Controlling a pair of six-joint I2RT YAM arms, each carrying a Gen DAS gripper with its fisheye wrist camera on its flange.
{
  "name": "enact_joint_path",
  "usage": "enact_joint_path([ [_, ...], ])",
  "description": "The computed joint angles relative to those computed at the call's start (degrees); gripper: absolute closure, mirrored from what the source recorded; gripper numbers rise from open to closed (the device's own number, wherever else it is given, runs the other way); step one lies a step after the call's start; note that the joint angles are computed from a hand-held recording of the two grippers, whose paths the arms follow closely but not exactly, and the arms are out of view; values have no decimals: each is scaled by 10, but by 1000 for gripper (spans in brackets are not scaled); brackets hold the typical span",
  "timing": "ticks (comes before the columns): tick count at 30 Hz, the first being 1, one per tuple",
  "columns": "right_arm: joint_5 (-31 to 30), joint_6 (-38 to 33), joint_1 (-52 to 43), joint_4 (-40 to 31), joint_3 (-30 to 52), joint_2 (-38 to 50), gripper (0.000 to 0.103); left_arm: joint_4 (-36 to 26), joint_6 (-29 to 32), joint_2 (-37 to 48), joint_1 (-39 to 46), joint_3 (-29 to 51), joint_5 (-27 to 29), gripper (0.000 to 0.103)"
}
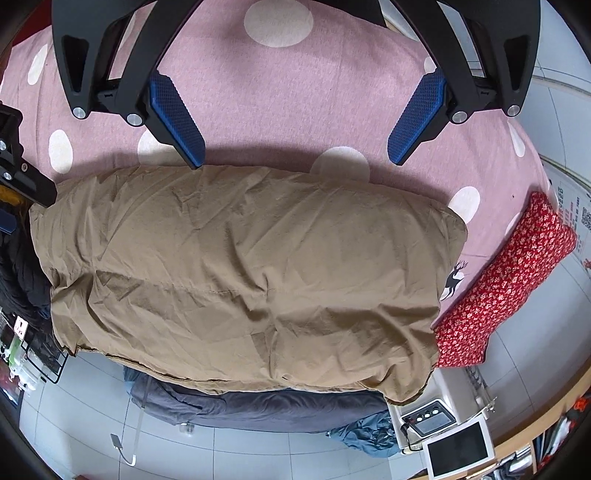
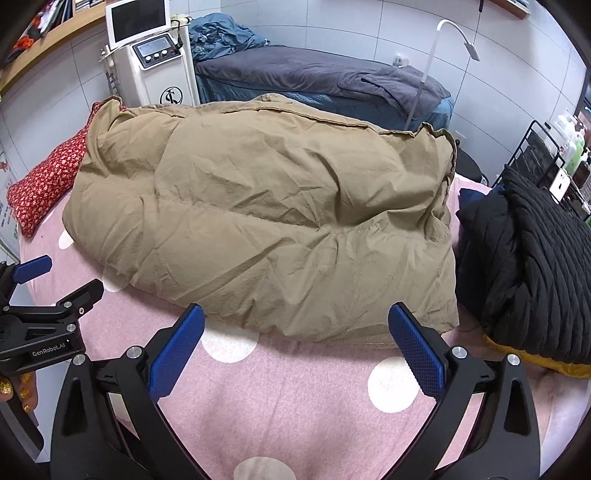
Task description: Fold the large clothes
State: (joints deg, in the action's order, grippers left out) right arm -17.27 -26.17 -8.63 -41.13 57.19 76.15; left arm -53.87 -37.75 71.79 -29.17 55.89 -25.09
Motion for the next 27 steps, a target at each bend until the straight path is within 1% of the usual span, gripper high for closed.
enact_joint_path([
  [27, 0, -3, -3, 4, -2, 9, 5, -12, -4, 29, -5, 24, -7, 6],
])
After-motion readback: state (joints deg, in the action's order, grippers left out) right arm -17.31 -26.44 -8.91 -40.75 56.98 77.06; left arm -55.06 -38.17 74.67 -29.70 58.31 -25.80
